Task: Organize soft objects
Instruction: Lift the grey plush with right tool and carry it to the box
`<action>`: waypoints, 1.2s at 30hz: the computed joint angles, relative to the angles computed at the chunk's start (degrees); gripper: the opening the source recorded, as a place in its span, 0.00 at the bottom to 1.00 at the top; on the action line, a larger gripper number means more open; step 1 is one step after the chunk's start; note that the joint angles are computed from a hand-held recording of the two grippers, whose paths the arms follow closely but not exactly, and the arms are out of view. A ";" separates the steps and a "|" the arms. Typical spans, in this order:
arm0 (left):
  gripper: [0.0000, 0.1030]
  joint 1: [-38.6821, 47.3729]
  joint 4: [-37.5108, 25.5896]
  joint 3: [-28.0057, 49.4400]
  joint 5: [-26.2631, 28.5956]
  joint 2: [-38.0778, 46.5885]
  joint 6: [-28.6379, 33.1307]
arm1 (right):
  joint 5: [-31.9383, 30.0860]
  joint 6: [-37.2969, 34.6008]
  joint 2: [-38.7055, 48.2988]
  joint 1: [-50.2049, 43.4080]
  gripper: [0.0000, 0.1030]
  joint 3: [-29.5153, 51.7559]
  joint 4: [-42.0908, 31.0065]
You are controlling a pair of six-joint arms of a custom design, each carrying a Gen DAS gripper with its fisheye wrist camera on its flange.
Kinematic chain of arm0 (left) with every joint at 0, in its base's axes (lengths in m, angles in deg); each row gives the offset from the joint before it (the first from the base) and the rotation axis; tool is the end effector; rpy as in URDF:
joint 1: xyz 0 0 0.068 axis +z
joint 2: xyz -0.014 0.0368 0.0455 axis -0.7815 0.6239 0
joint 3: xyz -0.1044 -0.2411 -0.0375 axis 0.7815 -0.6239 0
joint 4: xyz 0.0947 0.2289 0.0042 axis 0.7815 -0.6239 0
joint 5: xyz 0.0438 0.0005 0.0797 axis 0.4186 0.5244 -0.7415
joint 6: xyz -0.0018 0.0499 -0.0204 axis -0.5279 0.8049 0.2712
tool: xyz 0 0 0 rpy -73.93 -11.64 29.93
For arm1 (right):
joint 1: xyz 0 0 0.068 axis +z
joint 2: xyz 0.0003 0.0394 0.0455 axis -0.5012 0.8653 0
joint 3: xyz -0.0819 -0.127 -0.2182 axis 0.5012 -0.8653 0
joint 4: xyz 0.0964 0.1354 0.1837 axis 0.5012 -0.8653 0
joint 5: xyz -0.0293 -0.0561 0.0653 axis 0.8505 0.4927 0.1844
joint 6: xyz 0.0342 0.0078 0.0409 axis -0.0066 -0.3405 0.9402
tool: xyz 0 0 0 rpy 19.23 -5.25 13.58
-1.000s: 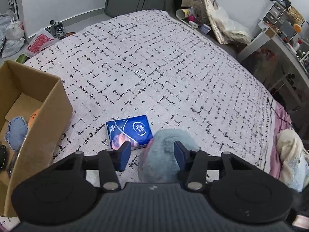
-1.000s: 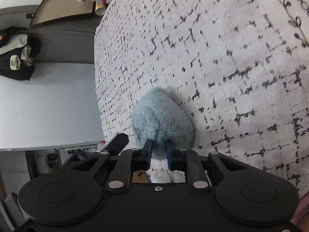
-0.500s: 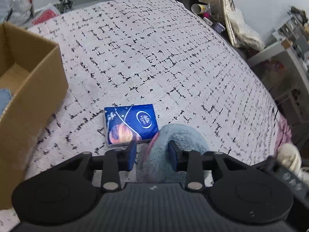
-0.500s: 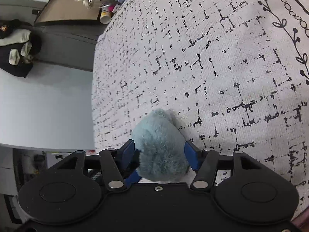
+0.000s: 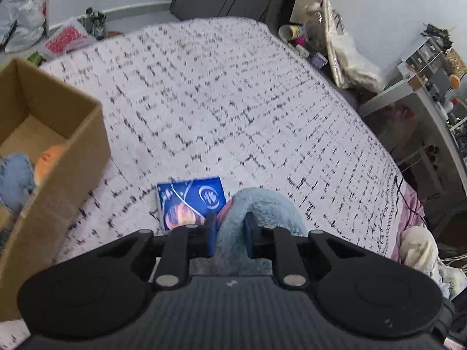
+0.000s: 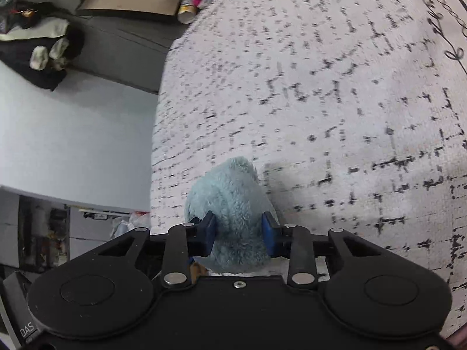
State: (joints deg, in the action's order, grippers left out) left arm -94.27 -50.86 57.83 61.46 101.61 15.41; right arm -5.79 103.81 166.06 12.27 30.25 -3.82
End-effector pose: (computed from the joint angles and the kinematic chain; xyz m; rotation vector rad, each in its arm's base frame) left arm 0.2040 -0.1855 0.1209 -0.1300 2.5668 -0.5418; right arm 0.1541 0.1312 0.0520 1.0197 2.2071 0.9433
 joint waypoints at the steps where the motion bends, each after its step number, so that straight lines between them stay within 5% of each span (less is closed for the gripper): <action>1: 0.18 -0.09 -0.67 -0.28 -0.62 -1.33 0.58 | 0.51 -0.27 -1.43 0.70 0.31 0.00 -0.74; 18: 0.18 2.08 -13.62 -2.84 -5.54 -21.38 5.76 | 4.17 -6.76 -15.10 8.53 0.31 1.82 -7.57; 36: 0.16 13.23 -20.07 -6.96 1.24 -35.54 12.12 | 9.36 -12.30 -15.97 16.22 0.31 9.24 -13.44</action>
State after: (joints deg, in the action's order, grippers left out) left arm -81.04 -70.93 50.87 62.70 66.06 27.53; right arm 3.57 91.51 150.10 28.49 39.49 -17.26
